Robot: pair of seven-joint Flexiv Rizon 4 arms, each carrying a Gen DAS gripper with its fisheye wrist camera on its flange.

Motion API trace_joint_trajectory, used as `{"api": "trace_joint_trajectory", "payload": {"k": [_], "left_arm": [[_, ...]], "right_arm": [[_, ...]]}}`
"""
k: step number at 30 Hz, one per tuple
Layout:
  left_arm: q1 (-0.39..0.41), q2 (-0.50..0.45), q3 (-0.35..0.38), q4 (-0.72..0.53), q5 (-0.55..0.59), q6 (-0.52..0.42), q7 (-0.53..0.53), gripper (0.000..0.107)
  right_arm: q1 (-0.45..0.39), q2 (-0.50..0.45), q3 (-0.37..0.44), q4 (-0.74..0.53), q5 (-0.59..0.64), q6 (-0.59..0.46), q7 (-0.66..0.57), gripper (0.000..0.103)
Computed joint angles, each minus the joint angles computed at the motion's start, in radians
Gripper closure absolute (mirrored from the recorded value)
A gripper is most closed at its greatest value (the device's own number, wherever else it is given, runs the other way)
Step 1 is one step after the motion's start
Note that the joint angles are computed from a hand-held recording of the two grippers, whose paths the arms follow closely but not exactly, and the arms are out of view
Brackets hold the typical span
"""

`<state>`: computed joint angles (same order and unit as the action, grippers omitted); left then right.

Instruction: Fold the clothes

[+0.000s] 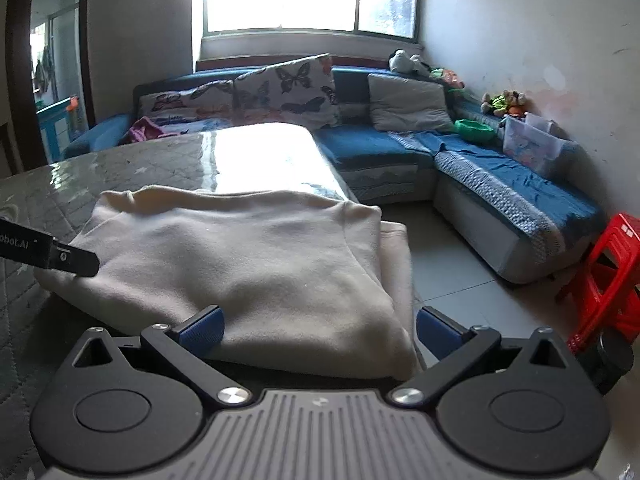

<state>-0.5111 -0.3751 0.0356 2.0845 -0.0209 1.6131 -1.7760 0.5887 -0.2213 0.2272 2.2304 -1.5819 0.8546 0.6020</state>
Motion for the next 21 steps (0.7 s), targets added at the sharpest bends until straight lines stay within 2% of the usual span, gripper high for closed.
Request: {"api": "trace_joint_trajectory", "payload": {"k": [9,13,21], "left_arm": [[-0.052,0.021,0.061,0.023,0.038,0.010,-0.040,0.026],[-0.056,0.037,0.067,0.039,0.052,0.009,-0.047,0.017],[-0.069,0.061,0.092,0.062,0.101,0.006,-0.070,0.011]], "right_arm": [[-0.011,0.000,0.001,0.008,0.002,0.059,0.031,0.000],[-0.005,0.003,0.007,0.012,0.027,0.060,0.033,0.000],[0.017,0.014,0.019,0.024,0.056,0.056,0.040,0.000]]}}
